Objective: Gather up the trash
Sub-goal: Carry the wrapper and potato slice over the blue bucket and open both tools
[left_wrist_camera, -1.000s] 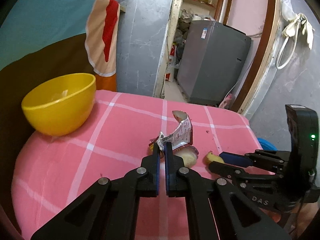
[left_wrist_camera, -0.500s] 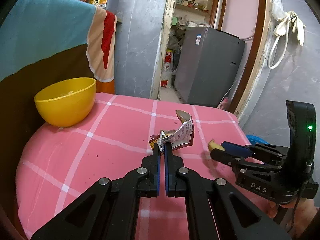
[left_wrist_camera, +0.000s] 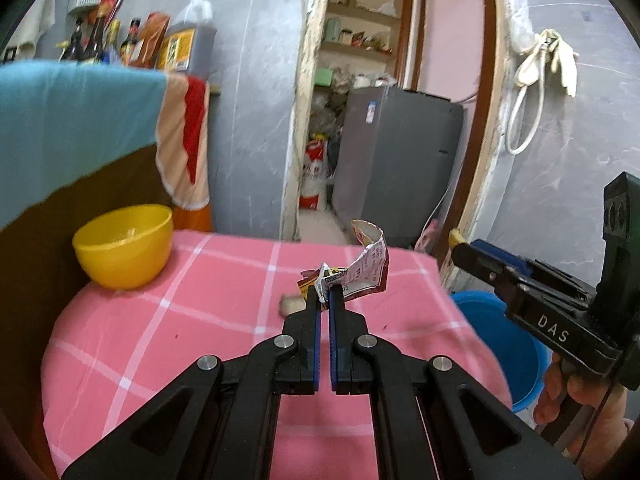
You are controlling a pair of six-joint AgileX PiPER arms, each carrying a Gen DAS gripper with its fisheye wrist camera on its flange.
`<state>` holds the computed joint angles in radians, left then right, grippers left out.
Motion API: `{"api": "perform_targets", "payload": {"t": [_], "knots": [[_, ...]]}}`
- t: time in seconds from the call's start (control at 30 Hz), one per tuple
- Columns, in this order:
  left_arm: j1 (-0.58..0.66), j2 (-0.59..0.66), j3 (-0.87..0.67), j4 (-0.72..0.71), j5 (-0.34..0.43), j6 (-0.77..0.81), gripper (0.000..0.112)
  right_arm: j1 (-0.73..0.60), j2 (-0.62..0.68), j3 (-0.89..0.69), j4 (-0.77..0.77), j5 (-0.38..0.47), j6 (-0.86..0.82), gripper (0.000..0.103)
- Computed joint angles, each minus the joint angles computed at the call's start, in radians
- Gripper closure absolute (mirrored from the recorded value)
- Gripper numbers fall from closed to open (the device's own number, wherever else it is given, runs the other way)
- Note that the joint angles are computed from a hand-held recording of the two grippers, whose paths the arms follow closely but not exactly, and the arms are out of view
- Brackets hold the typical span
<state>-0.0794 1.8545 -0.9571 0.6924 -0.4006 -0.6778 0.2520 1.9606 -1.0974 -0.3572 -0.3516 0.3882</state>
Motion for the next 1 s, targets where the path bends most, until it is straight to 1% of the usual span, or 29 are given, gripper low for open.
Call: {"api": "perform_targets", "payload": {"t": [0.1,0.17,0.37,0.43,0.57,0.7,1.0], "knots": [[-0.031,-0.022,0.01,-0.079,-0.018,0.08,0.111,-0.005,-0.034,0.056,0.141,-0.087,-0.133,0.067],[-0.045,-0.03,0.014,-0.115,-0.035,0.114,0.11,-0.009,-0.053,0.086,0.196,-0.132,-0.186,0.067],[-0.099,-0.042,-0.001,-0.18,-0.059,0.151,0.11,-0.012,-0.118,0.203,0.372,-0.305,-0.37,0.067],[-0.125,-0.04,-0.011,-0.206,-0.063,0.166,0.11,-0.016,-0.139,0.241,0.41,-0.358,-0.411,0.067],[-0.168,-0.039,-0.025,-0.239,-0.067,0.187,0.11,-0.032,-0.171,0.298,0.453,-0.429,-0.462,0.067],[-0.217,-0.025,-0.049,-0.277,-0.063,0.223,0.11,-0.063,-0.194,0.333,0.464,-0.456,-0.474,0.067],[-0.3,0.03,-0.122,-0.26,-0.024,0.202,0.11,-0.182,-0.233,0.417,0.399,-0.48,-0.419,0.067]]}}
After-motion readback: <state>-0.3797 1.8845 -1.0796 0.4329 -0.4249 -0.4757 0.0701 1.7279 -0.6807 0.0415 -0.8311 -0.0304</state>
